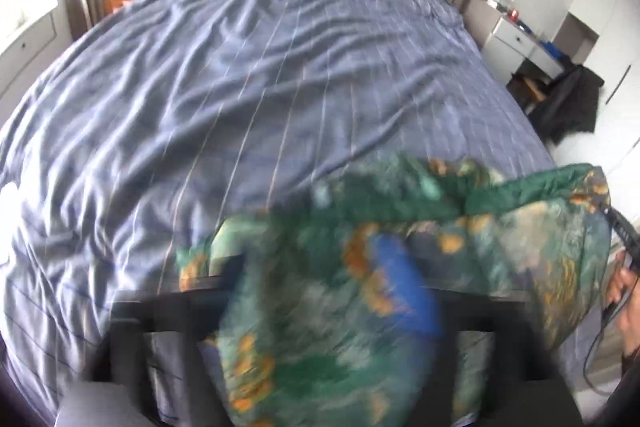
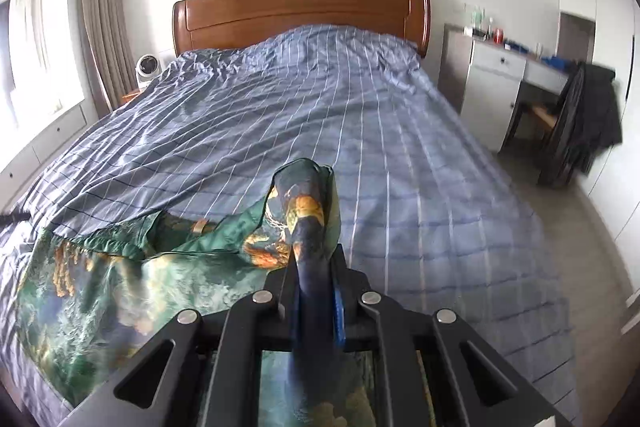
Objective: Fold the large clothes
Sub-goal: 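Lift the hem with both tools and fold it up toward the collar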
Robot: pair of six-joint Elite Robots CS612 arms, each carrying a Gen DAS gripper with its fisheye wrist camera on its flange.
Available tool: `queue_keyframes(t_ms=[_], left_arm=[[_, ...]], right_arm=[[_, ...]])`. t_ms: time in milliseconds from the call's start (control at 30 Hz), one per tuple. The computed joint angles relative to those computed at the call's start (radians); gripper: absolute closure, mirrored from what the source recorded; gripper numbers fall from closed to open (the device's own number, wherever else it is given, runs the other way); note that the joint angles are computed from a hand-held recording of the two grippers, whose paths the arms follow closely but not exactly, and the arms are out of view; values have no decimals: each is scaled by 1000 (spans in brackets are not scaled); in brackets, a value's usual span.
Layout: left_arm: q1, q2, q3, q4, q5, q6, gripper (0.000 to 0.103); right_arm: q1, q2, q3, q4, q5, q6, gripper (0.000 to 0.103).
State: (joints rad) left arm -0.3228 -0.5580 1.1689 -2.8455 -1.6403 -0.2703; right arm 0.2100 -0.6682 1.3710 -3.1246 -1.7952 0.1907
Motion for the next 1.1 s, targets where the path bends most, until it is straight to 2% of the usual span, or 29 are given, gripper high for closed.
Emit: queue_keyframes(t_ms=[67, 200, 233, 267, 300, 333, 400, 500, 600, 700, 733, 767, 867, 933, 1067, 1100], left_arm=[[3, 0, 12, 22, 16, 14, 8], [21, 35, -29, 106, -76, -19, 8], [23, 52, -57, 140, -109, -20, 17], [20, 55, -64, 159, -107, -22, 62], [14, 56, -72, 193, -80, -26, 89], [10, 57, -82, 214, -66, -37, 93], [2, 40, -65, 168, -31, -32, 94], [-8, 4, -35, 49, 27, -29, 95], [-26, -4, -35, -45, 130, 5, 95], [-55, 33, -74, -90, 287, 56, 95], [-67, 65, -105, -71, 349, 81, 95], [-69, 88, -129, -36, 370, 86, 95], [-72, 150, -169, 41, 385, 58, 94], [-73, 172, -156, 1, 392, 57, 93], [-69, 196, -172, -44, 384, 33, 90], [-67, 198, -168, -55, 375, 26, 90]], right_arm=[[-4, -9, 36, -30, 16, 30, 91], [-15, -31, 94, -93, 58, 61, 91], [-15, -36, 104, -99, 63, 52, 91], [-15, -40, 110, -102, 65, 43, 91], [-14, -43, 114, -104, 63, 24, 91], [-12, -46, 118, -104, 54, 8, 91], [-10, -48, 117, -99, 34, 1, 91], [-4, -41, 97, -96, -18, -15, 91], [5, -19, 48, -115, -73, -25, 92], [10, 23, -21, -106, -138, -40, 92], [10, 43, -49, -81, -159, -38, 92], [8, 58, -68, -48, -171, -25, 92], [0, 118, -138, 146, -184, 46, 92], [0, 153, -161, 210, -175, 48, 92], [2, 196, -175, 172, -167, 40, 91], [-4, 198, -166, 143, -144, 57, 91]])
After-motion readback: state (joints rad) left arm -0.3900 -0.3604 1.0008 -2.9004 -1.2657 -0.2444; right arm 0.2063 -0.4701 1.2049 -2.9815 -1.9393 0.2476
